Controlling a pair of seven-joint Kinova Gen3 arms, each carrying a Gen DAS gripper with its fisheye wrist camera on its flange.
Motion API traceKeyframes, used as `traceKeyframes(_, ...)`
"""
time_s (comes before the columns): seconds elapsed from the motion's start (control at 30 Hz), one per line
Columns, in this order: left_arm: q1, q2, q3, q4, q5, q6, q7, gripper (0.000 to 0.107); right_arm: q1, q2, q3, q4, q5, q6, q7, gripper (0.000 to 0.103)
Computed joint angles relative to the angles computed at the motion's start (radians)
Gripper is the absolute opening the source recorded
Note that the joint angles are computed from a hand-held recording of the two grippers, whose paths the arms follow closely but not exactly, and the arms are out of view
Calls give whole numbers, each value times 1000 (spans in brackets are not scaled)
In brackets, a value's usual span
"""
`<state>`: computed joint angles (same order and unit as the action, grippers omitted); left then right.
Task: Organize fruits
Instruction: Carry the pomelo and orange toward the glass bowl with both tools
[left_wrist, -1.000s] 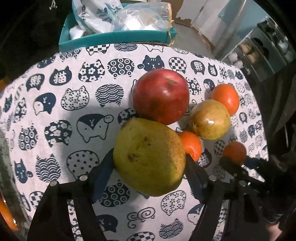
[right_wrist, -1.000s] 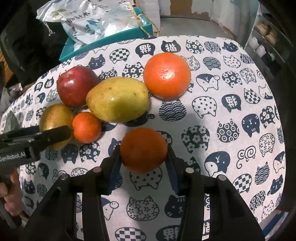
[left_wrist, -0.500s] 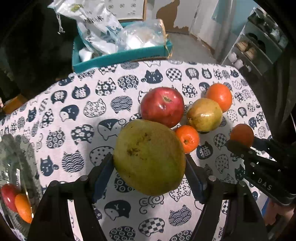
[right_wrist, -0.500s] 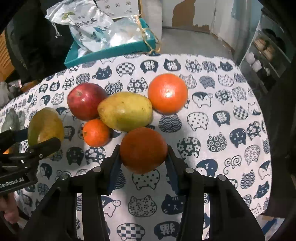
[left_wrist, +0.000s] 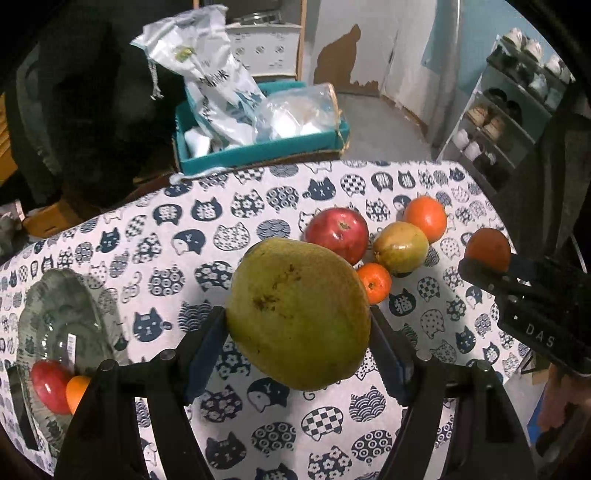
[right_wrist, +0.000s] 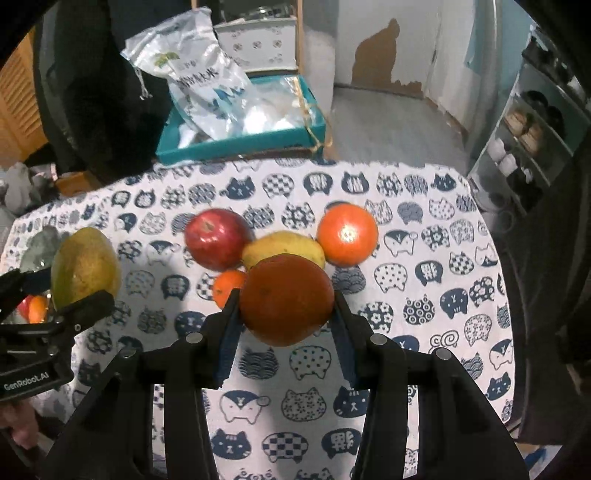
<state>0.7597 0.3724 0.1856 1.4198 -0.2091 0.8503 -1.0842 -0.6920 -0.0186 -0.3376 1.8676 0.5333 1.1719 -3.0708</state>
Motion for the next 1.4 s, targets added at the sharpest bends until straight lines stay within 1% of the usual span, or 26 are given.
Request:
traceKeyframes(0.3,-53,-93,9,63,25,-29,-12,76,-59,28,-25,-119,72,96,13,45)
traceKeyframes(0.4,-70,-128,11,83,20,-33,-5,77,-82,38,-26,-154,92,119,19,45)
traceKeyframes(0.7,-157,-238,26,155,34,-65,-18,77,-154,84,-17,-263,150,169,49,45)
traceKeyframes(0.83,-200,-280,34,188,56,-79,-37,77,-186,106,-8,-305,174,182,62,45)
traceKeyframes(1.0,-244,-327,39,222,52,-88,-44,77,-225,139,7,-364,198,190,87,45)
traceKeyframes(1.1,-281,-359,36,246,79,-97,-69,77,-249,167,20,-408,207,192,111,45)
traceKeyframes(1.4,-385,-417,14,305,131,-105,-121,77,-302,261,82,-526,189,145,196,45)
